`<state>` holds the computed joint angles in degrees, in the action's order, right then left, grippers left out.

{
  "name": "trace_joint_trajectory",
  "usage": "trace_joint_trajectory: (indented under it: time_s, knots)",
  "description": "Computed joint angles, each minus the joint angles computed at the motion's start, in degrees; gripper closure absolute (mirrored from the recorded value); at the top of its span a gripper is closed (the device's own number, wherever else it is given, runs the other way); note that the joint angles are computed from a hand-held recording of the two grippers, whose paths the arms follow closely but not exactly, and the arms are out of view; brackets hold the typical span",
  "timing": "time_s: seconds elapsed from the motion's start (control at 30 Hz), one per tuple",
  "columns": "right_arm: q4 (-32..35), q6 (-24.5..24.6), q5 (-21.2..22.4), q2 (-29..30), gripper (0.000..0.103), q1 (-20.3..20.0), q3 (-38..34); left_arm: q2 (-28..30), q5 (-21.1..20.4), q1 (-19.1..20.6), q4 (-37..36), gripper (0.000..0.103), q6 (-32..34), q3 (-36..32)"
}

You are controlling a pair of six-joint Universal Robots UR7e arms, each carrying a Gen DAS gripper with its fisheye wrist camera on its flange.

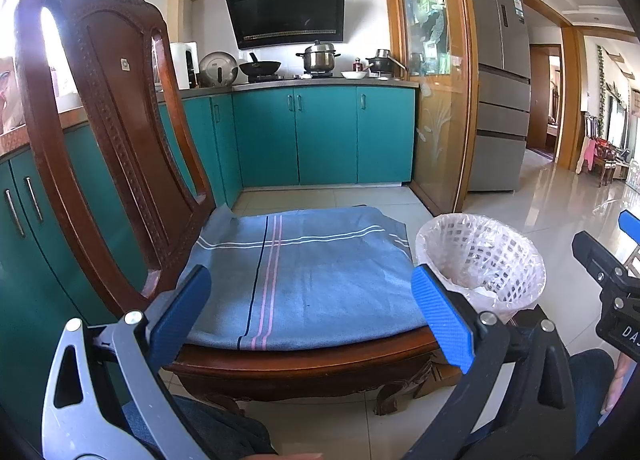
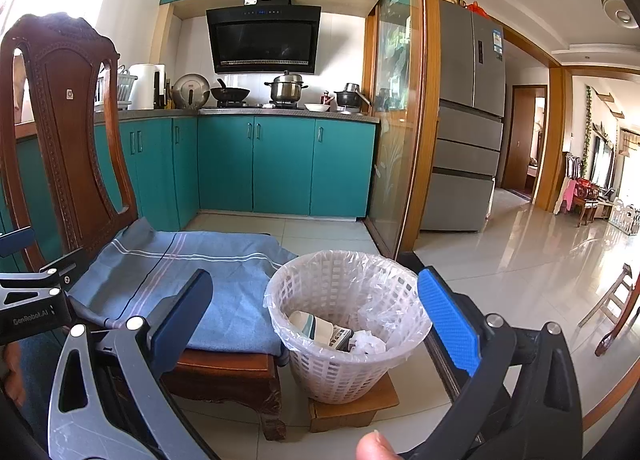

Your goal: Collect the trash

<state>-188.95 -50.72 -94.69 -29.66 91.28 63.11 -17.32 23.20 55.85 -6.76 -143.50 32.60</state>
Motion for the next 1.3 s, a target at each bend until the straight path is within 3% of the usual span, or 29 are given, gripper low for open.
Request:
trace_joint_trajectory:
  time_s: [0.67, 0.8, 1.1, 1.3]
  knots:
    - [0.0, 0.0, -0.4, 0.1, 0.003, -0.1, 0.5, 0.4, -0.2, 0.1, 1.6, 0.003, -1.8, -0.8]
    - [0.0, 0.0, -0.4, 0.0, 0.003, -0.2, 0.7, -1.4, 0.0, 0.1, -3.0, 0.003, -0.3, 3.0]
    - [0.7, -0.1, -0.8, 0.2, 0.003, -0.3, 0.5, 1.1, -0.2, 0.6, 3.5, 0.003, -2.9, -2.4]
    - [1.9, 0.5, -0.9, 0.0, 0.003, -0.3, 0.6, 7.6, -1.9, 1.5, 18.1, 0.003, -10.1, -16.4]
